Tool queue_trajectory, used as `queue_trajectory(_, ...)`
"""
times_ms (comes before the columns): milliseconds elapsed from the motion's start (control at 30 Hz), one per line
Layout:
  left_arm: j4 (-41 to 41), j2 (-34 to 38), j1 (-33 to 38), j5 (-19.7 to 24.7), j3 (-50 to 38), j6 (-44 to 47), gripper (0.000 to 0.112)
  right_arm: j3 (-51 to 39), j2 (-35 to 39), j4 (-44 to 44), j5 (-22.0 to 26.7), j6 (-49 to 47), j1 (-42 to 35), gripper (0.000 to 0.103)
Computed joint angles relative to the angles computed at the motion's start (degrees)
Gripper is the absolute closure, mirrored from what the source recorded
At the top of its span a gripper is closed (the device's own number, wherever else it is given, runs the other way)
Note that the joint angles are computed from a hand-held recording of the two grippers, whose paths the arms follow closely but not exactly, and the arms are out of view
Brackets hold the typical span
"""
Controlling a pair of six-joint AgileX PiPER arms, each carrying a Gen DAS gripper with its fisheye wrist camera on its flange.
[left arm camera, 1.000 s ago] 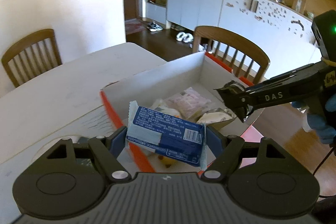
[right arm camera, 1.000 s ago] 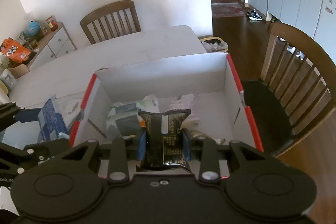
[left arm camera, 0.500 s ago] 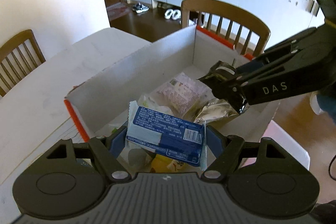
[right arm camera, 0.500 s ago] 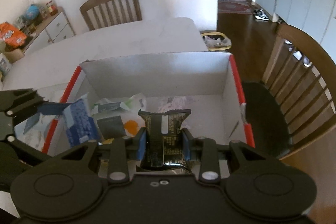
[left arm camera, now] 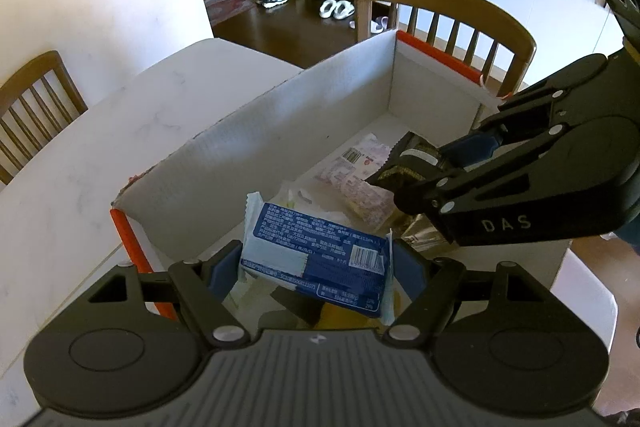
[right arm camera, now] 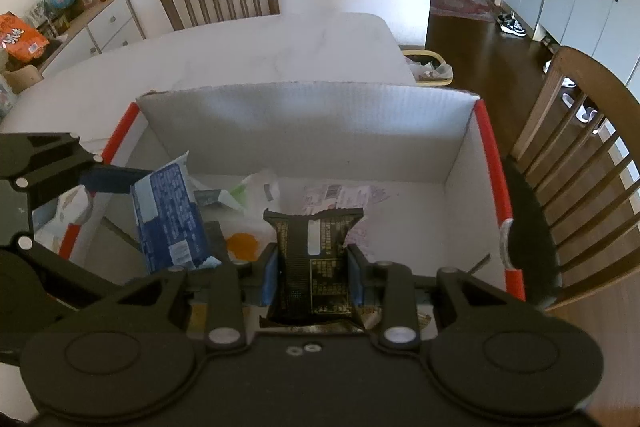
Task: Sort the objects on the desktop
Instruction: 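Open the left gripper to drop the blue bar while the right gripper releases the dark packet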
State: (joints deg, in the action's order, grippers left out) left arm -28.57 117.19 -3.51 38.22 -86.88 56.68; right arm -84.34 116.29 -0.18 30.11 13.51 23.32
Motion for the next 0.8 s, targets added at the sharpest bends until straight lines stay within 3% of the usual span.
queue_trajectory(400, 6.17, 5.63, -0.74, 2.74, -6.54, -6.92, 0.033, -2.59, 2.98, 0.49, 0.94, -1.09, -0.55, 0.069)
queue_trajectory(800, 11.91, 4.67, -2.87, -0.89, -3.95, -10.06, 0.03, -3.41, 4.02, 0.86, 1.13, -1.81, -0.5, 0.064)
